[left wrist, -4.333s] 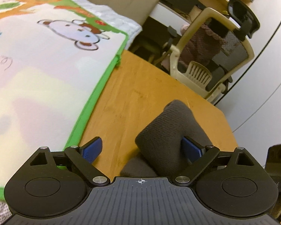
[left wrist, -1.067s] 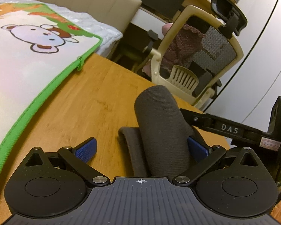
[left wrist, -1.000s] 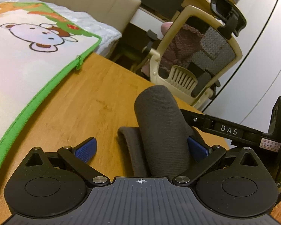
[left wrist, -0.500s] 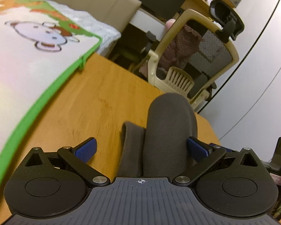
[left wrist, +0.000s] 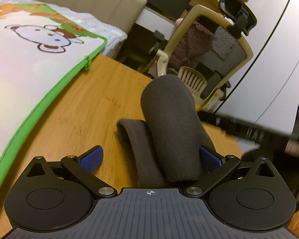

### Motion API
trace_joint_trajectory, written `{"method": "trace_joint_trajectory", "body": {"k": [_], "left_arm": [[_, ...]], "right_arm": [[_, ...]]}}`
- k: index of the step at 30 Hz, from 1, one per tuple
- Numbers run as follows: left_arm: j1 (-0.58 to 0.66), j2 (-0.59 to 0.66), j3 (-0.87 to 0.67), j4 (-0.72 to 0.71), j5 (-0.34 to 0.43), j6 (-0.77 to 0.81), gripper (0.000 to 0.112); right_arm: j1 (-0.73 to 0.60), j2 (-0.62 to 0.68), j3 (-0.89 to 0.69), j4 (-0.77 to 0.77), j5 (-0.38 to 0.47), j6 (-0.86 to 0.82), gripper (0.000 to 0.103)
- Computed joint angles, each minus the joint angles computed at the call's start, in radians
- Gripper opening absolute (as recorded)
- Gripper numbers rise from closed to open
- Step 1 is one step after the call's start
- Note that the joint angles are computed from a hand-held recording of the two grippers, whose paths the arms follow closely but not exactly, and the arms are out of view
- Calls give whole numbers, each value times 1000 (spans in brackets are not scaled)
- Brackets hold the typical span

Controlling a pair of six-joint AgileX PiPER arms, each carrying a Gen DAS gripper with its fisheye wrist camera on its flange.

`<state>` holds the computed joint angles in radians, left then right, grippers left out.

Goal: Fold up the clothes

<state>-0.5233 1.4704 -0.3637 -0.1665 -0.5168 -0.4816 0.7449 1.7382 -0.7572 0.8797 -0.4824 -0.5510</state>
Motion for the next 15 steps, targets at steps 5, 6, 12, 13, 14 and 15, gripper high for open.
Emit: {"method": "trace_joint_trajectory", "body": {"k": [5, 6, 12, 13, 14, 15], "left_arm": [[-1, 7, 4, -7, -17, 7, 103], [-3, 8, 5, -13, -19, 10, 103], [-15, 11, 4, -23, -21, 28, 103], [-16, 11, 5, -21, -22, 27, 103], [-16, 11, 7, -18, -25, 24, 103], [-16, 11, 8, -16, -27, 21, 103]], "right_arm": [[-25, 74, -124, 80, 113, -81, 103], [-34, 88, -135, 67, 130, -59, 103], [-33, 64, -96, 36, 108, -9, 103], [-24, 47, -81, 50, 94, -27, 103], [-18, 29, -58, 35, 81, -12, 103], [-15, 7, -22, -10, 73, 44, 103]]}}
